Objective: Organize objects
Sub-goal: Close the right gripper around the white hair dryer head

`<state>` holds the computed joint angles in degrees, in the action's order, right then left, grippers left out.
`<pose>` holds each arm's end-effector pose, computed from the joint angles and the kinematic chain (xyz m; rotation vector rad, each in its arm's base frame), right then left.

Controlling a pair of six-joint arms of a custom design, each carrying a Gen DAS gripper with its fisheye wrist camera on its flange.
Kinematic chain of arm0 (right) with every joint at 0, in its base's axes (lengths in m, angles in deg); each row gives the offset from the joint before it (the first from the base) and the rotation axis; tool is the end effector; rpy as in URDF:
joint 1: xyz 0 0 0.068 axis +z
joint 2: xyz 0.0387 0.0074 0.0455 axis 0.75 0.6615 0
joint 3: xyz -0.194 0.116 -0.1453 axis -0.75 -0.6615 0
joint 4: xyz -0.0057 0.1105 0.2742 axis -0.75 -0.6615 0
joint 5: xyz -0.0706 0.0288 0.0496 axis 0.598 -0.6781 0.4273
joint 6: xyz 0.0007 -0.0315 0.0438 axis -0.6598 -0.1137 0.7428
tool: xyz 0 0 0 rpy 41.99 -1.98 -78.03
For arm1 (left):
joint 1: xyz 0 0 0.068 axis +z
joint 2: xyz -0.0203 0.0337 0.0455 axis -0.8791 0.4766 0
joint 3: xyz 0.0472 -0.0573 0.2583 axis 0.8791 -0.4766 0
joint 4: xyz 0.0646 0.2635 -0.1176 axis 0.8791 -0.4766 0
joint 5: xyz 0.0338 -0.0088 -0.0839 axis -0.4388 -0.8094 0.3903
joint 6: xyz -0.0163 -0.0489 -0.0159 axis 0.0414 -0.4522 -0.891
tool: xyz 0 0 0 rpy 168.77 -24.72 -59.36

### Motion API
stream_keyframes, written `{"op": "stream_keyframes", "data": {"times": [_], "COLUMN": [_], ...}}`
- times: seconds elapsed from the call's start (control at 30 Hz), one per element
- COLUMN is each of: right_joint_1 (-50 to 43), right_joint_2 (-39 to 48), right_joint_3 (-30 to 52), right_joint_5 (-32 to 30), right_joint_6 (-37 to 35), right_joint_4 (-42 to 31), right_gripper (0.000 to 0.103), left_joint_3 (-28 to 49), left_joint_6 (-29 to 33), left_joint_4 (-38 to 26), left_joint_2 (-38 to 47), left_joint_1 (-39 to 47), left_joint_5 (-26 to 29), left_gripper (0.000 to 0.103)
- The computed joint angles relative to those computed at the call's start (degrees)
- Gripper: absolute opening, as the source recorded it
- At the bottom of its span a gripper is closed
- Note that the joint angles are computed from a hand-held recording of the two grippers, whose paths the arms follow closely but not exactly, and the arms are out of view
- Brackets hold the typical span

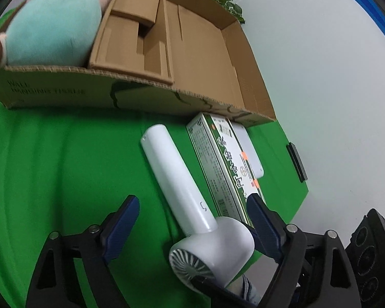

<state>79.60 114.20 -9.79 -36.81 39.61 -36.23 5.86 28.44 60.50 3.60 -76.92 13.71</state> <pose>0.2815 0.1708 0.2106 -0.5950 2.3030 0.3288 0.3258 -0.1072 0.1849 0.0131 2.5194 -0.9083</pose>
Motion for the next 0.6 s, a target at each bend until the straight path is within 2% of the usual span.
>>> {"op": "stream_keyframes", "data": {"times": [0.17,0.33,0.4,0.6], "right_joint_1": [0.6,1.7,2.1,3.7], "right_joint_2": [-0.7,-0.7,-0.9,-1.2], "right_joint_3": [-0.2,-1.0,-1.6,-2.4], "right_joint_5": [-0.3,1.9,2.7,6.0], "right_joint_6": [0.4,0.2,0.6,0.8], "right_joint_4": [-0.9,0.6,1.5,2.7], "right_gripper": [0.058,0.058,0.058,0.057], "left_joint_3": [0.4,0.9,1.0,0.6], "left_joint_6": [-0.4,-0.1,0.5,0.8], "left_joint_4": [0.7,-0.1,-1.5,-2.6], "left_joint_2": [2.5,2.6,1.9,0.9], "left_joint_1": [0.1,-0.2,-0.9,-1.3], "left_joint_5": [2.6,0.9,-1.8,-3.4], "left_gripper": [0.066,0.054,0.04,0.037]}}
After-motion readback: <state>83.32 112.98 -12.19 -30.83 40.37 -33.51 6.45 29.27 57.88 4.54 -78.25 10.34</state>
